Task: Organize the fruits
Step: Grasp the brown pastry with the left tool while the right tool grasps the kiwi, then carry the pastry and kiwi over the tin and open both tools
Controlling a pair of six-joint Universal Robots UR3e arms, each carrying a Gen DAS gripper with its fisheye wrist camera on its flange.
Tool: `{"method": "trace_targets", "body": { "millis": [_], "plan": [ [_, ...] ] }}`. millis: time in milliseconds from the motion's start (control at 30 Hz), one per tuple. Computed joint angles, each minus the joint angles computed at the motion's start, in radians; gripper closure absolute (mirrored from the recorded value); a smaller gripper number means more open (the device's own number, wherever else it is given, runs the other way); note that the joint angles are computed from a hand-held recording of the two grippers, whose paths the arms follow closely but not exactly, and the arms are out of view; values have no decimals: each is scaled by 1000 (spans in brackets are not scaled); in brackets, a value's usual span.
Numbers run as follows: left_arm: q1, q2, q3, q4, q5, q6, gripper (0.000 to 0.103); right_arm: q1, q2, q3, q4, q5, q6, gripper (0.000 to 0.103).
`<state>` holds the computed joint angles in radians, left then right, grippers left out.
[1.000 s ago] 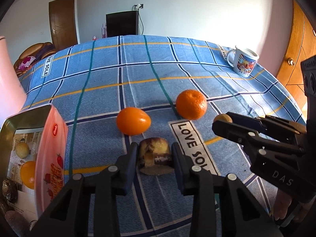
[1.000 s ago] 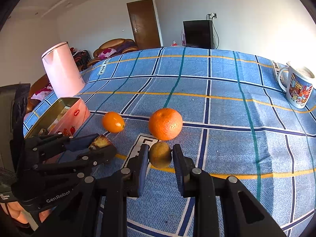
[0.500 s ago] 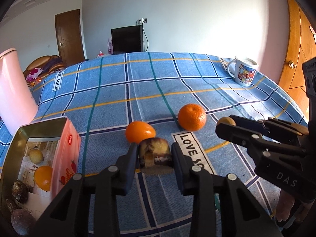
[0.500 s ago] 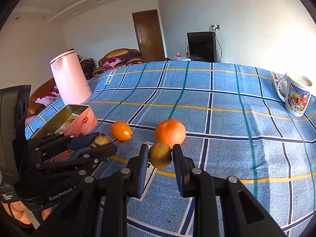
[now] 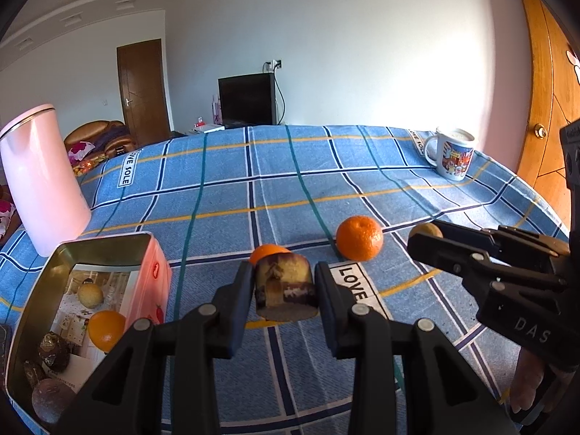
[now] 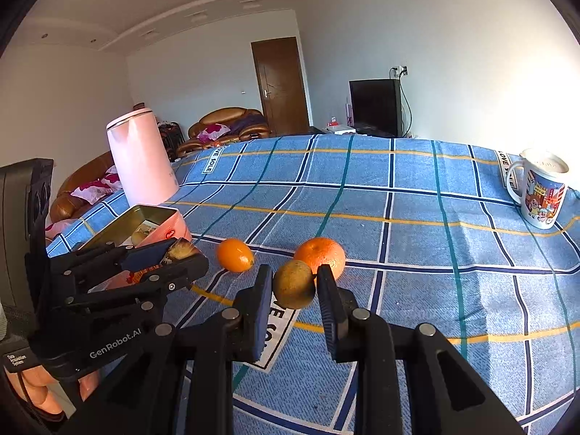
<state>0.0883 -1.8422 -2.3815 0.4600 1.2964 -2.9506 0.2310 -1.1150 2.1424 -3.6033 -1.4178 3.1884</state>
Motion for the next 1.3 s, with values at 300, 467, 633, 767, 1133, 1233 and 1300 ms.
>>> {"method": "trace_targets", "body": {
  "millis": [300,467,633,767,1133,1233,1300],
  "plan": [
    [-2,-10,-41,111,13,-11,67,4,1,31,-74,-6,1,76],
    [-3,-18,-58,168,20,-22,67,10,1,51,-121,-19,-4,76],
    [8,-22,-83,226,14,-29,67,15,2,61,-151,-26,-7,76],
    [14,-29,-103,279,11,-34,67,17,6,81,-205,-32,-8,76],
    [36,-42,-147,389,-14,-44,67,57,18,100,-299,-99,-22,76],
    [52,-42,-164,414,-32,-49,67,59,21,103,-312,-105,-21,76],
    [58,-42,-173,430,-37,-51,67,67,25,105,-326,-115,-23,76]
  ]
}}
